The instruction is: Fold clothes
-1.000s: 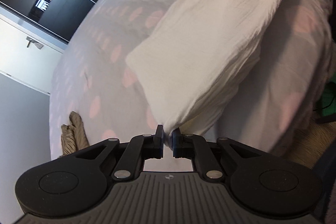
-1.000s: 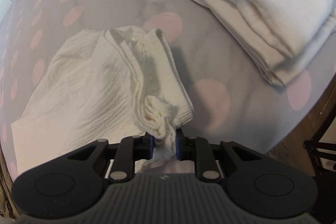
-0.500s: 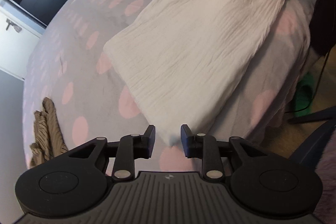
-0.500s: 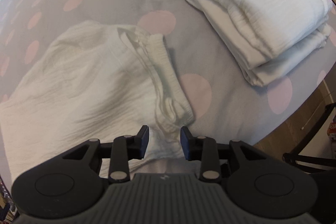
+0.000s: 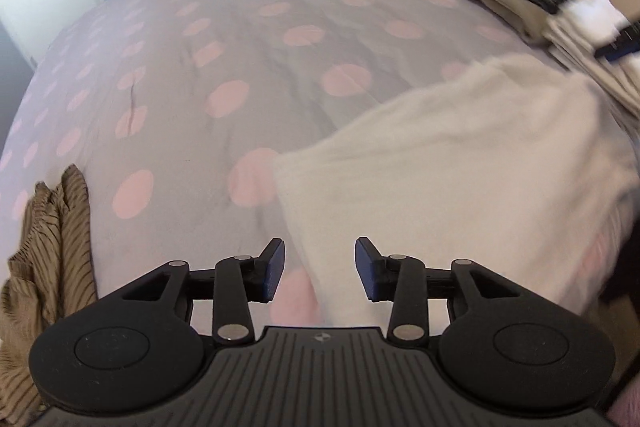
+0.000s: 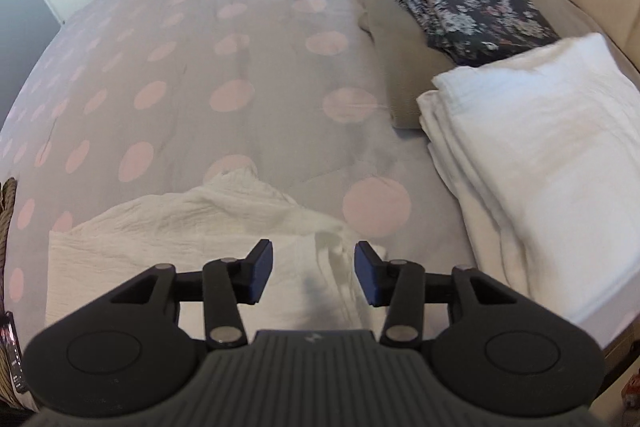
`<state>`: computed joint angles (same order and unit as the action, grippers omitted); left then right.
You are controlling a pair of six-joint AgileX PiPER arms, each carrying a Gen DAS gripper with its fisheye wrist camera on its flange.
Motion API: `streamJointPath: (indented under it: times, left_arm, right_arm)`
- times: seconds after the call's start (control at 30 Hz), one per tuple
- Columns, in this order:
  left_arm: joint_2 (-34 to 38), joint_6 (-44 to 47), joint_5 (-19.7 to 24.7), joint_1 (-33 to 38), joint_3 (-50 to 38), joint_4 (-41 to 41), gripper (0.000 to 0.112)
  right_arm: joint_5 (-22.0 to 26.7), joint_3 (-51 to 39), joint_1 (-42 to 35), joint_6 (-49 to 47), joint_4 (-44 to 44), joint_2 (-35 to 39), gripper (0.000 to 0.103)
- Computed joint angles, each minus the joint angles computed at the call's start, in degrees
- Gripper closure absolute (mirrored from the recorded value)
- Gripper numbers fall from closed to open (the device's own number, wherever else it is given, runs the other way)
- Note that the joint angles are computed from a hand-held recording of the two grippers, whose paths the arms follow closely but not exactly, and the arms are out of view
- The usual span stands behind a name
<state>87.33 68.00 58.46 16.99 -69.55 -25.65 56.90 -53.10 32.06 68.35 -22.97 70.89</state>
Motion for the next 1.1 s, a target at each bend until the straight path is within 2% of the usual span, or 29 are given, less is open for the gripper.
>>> streamJointPath:
  times: [0.1, 0.27, 0.43, 0.53, 0.6, 0.63, 0.77, 0.83, 1.1]
  left_arm:
    - [6.82, -6.21, -3.65, -2.45, -3.25, 0.64, 0.076]
    - [13.34, -12.92, -6.49, -4.67, -6.17, 2.19, 0.076]
    - [17.2, -16.52, -6.72, -7.44, -8.79, 2.55, 0.076]
    - [18.64, -17.95, -8.14, -9.24, -9.42, 3.48, 0.076]
    - [19.4, -19.38, -9.97, -10.41, -9.33, 4.59, 0.076]
    - [19.91, -20.26, -10.56, -10.78, -9.46, 5.04, 0.076]
    - [21.25, -21.78, -11.25, -11.33, -10.05, 4.71, 0.097]
    - [20.83, -21.29, -11.83, -11.4, -9.44, 4.5, 0.101]
    - [19.13, -21.16, -12.29, -11.04, -8.18, 3.96, 0.104]
  right_arm:
    - [-3.91, 0.73, -5.96, -6.54, 3.78, 2.84, 0.055]
    - [-10.46, 3.68, -13.36, -14.4, 12.71, 4.86, 0.055]
    - [-11.17, 3.72, -22.28, -24.55, 26.97, 8.69, 0.056]
    - [-12.61, 4.82, -25.4, -30.95, 34.81, 10.64, 0.062]
    - [-12.37, 4.25, -24.02, -29.48, 32.78, 11.93, 0.093]
    - [-12.35, 3.98, -23.01, -28.58, 31.02, 11.79, 0.094]
    - [-14.04, 4.66, -20.93, -28.6, 27.8, 6.74, 0.097]
    - [-14.69, 4.85, -19.65, -30.62, 27.81, 4.06, 0.097]
    - [-18.54, 6.14, -14.55, -34.86, 25.97, -4.6, 0.097]
